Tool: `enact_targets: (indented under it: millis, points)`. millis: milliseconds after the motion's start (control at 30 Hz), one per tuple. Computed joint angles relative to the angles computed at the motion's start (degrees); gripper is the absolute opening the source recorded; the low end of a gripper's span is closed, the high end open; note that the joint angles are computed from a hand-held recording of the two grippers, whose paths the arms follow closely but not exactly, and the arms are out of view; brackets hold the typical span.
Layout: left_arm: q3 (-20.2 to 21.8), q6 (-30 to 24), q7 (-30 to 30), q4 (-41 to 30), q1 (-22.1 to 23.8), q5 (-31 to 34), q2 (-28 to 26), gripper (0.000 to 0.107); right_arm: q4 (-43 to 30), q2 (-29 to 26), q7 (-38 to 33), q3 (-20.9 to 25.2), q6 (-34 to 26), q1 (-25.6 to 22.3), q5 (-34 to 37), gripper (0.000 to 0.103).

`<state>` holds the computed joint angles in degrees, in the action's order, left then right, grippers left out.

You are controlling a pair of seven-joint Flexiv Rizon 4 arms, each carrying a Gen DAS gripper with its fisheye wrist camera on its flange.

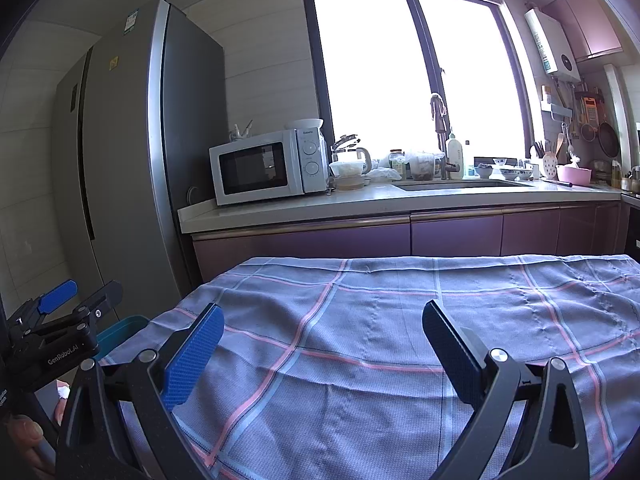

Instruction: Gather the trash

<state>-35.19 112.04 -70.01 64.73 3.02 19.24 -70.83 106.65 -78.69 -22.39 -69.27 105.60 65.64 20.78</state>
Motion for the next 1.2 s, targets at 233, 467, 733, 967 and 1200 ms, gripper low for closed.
enact_targets:
  millis: [233,467,733,967,1200]
  points:
    - [0.44,0.14,-0.21,0.03,-0.21,-0.24,0.13,0.098,-0.03,0.08,0.11,0.17,0.09,-0.15,0.06,0.096]
    - [0.59,-0.07,-0.17,-0.37,-0.42,-0.17,-0.09,0.098,0.08,0.12,0.23,0.13,0.01,-0.07,0.19,0.096]
    - [0.62,-0.08,-0.09,-0.33,-0.48,-0.24,-0.14,0.098,0.01,0.06,0.49,0.05,-0.14,-0.15,0.05,0.096]
    - [0.50,-0.38,0.09,-0.86,-0.62,-0.27,-0.37,0.098,-0.10,0.11,0.58,0.11,-0.15,-0.25,-0.03,0.096]
    - [-0.07,-0.85,0.83,-1.12,-0.58,-0.35,-0.74,0.098,-0.13,0.02,0.65,0.18,0.08,-0.42,0.13,0.096]
